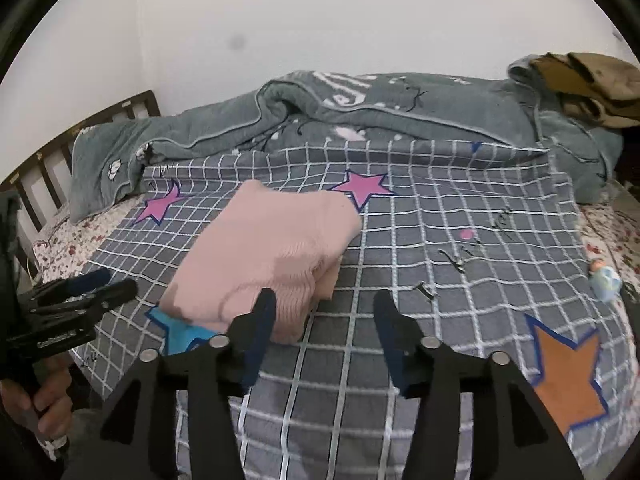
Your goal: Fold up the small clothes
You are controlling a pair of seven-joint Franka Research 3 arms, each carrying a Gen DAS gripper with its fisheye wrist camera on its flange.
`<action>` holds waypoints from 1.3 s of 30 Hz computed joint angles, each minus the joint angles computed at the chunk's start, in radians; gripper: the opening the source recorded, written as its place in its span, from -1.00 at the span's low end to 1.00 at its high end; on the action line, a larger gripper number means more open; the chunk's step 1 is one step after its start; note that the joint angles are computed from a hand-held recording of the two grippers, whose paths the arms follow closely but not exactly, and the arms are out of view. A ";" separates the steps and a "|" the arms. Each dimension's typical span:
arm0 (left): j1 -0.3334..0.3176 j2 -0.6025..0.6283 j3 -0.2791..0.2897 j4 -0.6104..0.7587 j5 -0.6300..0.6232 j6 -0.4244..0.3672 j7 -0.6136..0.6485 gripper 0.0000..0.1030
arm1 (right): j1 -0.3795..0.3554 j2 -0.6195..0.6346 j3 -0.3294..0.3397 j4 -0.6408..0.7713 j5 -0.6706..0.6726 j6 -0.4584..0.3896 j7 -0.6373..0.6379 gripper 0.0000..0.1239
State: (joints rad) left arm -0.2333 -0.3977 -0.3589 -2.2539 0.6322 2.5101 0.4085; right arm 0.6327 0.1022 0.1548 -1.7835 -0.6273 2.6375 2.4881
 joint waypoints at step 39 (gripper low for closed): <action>-0.084 -0.098 -0.094 0.070 0.075 -0.335 -0.121 0.87 | -0.148 -0.287 0.189 -0.221 -0.103 -0.112 0.128 0.59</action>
State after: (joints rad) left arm -0.3175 -0.4955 -0.4526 -2.1838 0.7070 2.1749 0.2874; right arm 0.4843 -0.1853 0.3437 -2.0047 -0.7301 2.5259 2.6159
